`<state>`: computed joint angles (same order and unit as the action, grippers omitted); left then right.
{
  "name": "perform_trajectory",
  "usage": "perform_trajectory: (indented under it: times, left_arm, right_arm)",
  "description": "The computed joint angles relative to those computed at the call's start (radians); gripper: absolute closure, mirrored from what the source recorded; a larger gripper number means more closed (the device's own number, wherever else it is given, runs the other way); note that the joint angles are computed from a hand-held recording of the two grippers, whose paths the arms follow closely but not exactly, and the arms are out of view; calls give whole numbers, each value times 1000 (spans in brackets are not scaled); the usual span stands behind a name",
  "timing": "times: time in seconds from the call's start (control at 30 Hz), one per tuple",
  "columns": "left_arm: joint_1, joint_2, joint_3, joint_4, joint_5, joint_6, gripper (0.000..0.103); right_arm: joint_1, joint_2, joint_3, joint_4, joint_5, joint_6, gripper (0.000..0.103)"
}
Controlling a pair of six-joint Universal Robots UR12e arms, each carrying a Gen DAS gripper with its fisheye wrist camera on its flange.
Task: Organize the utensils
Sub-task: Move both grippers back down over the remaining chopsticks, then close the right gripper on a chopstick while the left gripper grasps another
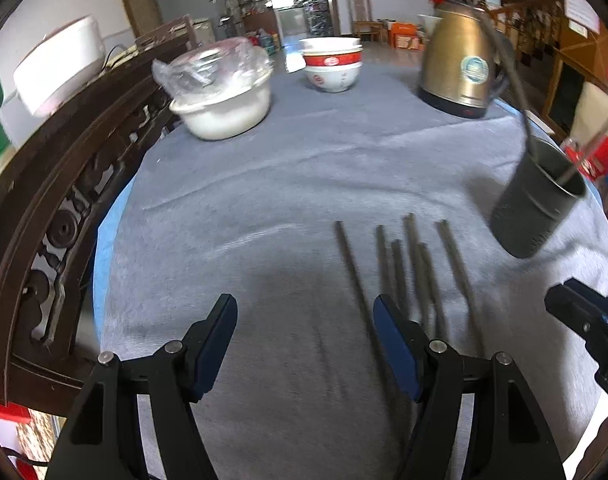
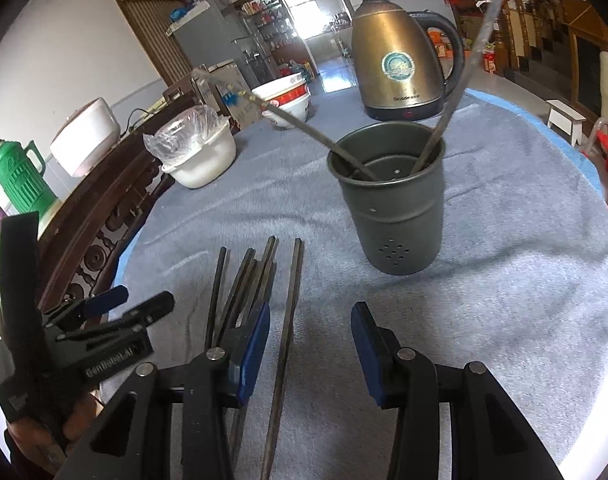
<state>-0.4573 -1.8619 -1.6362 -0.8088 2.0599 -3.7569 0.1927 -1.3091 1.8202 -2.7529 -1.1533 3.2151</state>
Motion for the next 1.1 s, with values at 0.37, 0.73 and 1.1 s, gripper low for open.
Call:
perform_trajectory:
  times: [0.37, 0.73, 1.1]
  left_arm:
    - [90, -1, -6, 6, -224, 14, 32]
    - [129, -50, 48, -13, -364, 37, 46]
    - [160, -83, 71, -41, -472, 38, 63]
  right_arm:
    - [58, 72, -103, 119, -77, -13, 63]
    - [78, 126, -179, 206, -142, 19, 73]
    - [99, 172, -252, 302, -199, 35, 73]
